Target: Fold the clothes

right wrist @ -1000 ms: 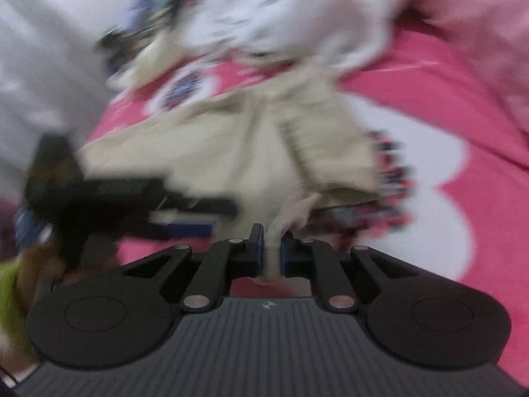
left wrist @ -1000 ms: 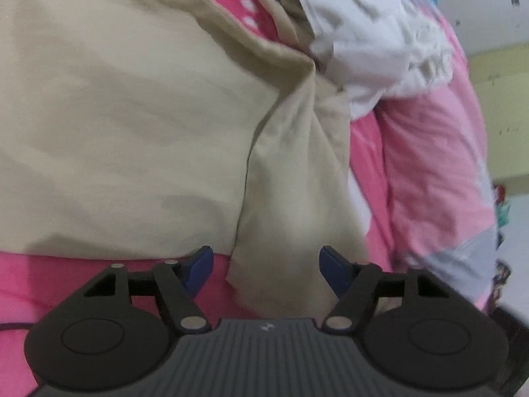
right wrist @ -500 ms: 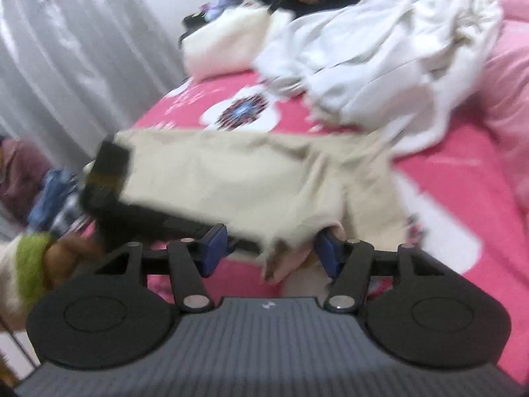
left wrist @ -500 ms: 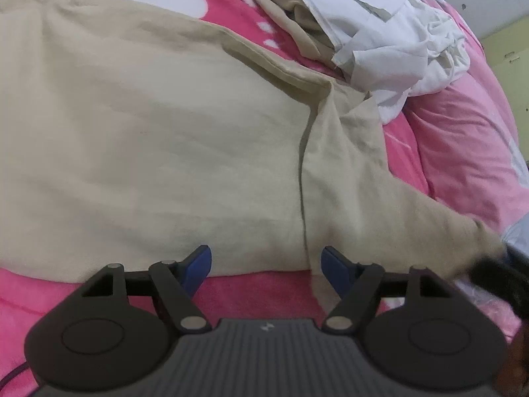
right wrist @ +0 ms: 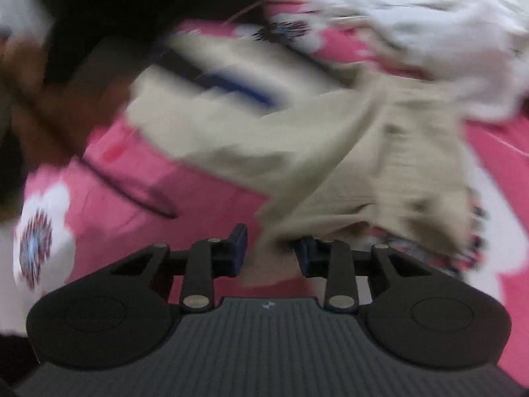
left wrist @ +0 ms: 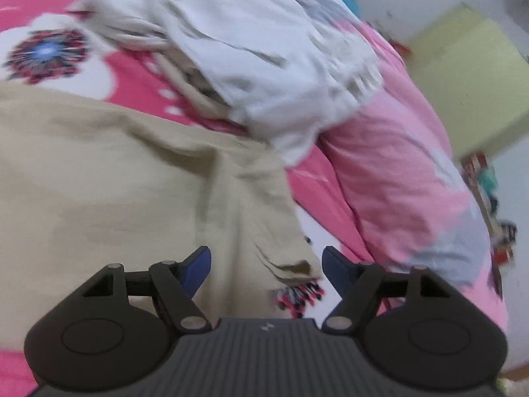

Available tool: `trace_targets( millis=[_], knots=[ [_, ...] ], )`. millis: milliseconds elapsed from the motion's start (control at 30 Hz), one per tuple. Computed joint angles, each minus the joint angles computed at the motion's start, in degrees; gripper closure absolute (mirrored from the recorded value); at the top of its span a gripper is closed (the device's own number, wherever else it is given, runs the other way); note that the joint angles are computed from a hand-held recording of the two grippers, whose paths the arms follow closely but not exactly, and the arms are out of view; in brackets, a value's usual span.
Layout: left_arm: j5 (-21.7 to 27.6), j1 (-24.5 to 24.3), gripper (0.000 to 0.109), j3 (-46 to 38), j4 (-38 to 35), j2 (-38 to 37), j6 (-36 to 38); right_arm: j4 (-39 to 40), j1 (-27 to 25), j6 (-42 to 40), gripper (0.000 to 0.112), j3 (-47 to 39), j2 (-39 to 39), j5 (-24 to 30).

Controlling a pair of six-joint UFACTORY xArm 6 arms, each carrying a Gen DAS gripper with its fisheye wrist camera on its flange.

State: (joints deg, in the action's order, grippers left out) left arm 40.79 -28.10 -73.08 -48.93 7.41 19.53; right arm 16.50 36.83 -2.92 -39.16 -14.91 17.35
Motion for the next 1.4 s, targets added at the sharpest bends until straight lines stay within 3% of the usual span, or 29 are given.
trace_targets(
  millis=[67, 167, 300, 367, 433, 533, 600, 733, 833, 900, 967, 1067, 1167, 1267, 1400],
  knots=[
    [1.5, -1.1, 0.034, -2.5, 5.4, 3.0, -2.3, -0.2, 2.2, -3.3, 0.08, -1.4, 2.5, -0.5],
    [3.7, -1.5, 0.042, -4.1, 12.3, 6.3, -7.2, 1.8, 2.7, -3.9, 0.079, -1.0, 0.4, 1.4],
    [2.4, -0.7, 0.042, -1.5, 8.5, 5.1, -4.4, 2.0, -0.8, 2.3, 0.073, 3.4, -10.4, 8.9],
    [1.7, -0.5, 0.042, -0.5, 7.0, 4.7, -3.3, -4.4, -3.6, 7.9, 0.072, 5.0, -15.3, 11.3],
    [1.2, -0.5, 0.042, 0.0, 6.3, 4.5, -2.7, -16.0, -6.8, 15.8, 0.072, 5.3, -16.3, 11.1],
    [1.2, -0.6, 0.042, -0.4, 7.0, 4.7, -3.3, -33.2, -10.6, 25.2, 0.072, 2.8, -11.2, 9.1],
    [0.8, -0.6, 0.042, 0.2, 6.7, 4.2, -3.1, -37.7, -12.3, 25.1, 0.072, 1.4, -6.5, 5.2],
    [0.0, -0.7, 0.043, 0.9, 6.0, 3.9, -2.7, -38.2, -13.0, 18.5, 0.072, -1.9, 2.6, 1.3],
    [-0.9, -0.8, 0.043, 1.7, 5.4, 3.6, -2.5, -35.7, -12.8, 15.6, 0.075, -3.8, 5.8, 1.6],
    [-1.4, -0.9, 0.043, 2.1, 5.3, 3.3, -2.5, -33.8, -13.0, 15.2, 0.09, -4.2, 5.6, 2.4],
    [-1.6, -0.9, 0.043, 2.3, 5.0, 3.2, -2.4, -36.2, -13.7, 22.3, 0.101, -4.1, 4.3, 3.5],
    [-1.7, -0.8, 0.043, 2.4, 4.5, 3.2, -2.2, -43.3, -17.8, 40.3, 0.101, -0.5, -1.4, 0.7],
    [-1.8, -0.8, 0.043, 2.4, 4.6, 3.2, -2.0, -45.4, -24.1, 58.3, 0.101, 3.8, -6.7, -1.7],
    [-1.7, -0.8, 0.043, 2.1, 5.2, 3.3, -2.6, -54.6, -28.2, 76.3, 0.097, 5.2, -9.0, 2.9],
    [-1.0, -0.6, 0.042, 1.5, 5.6, 3.7, -2.8, -63.6, -28.2, 84.7, 0.097, 5.5, -12.2, 6.6]
  ],
)
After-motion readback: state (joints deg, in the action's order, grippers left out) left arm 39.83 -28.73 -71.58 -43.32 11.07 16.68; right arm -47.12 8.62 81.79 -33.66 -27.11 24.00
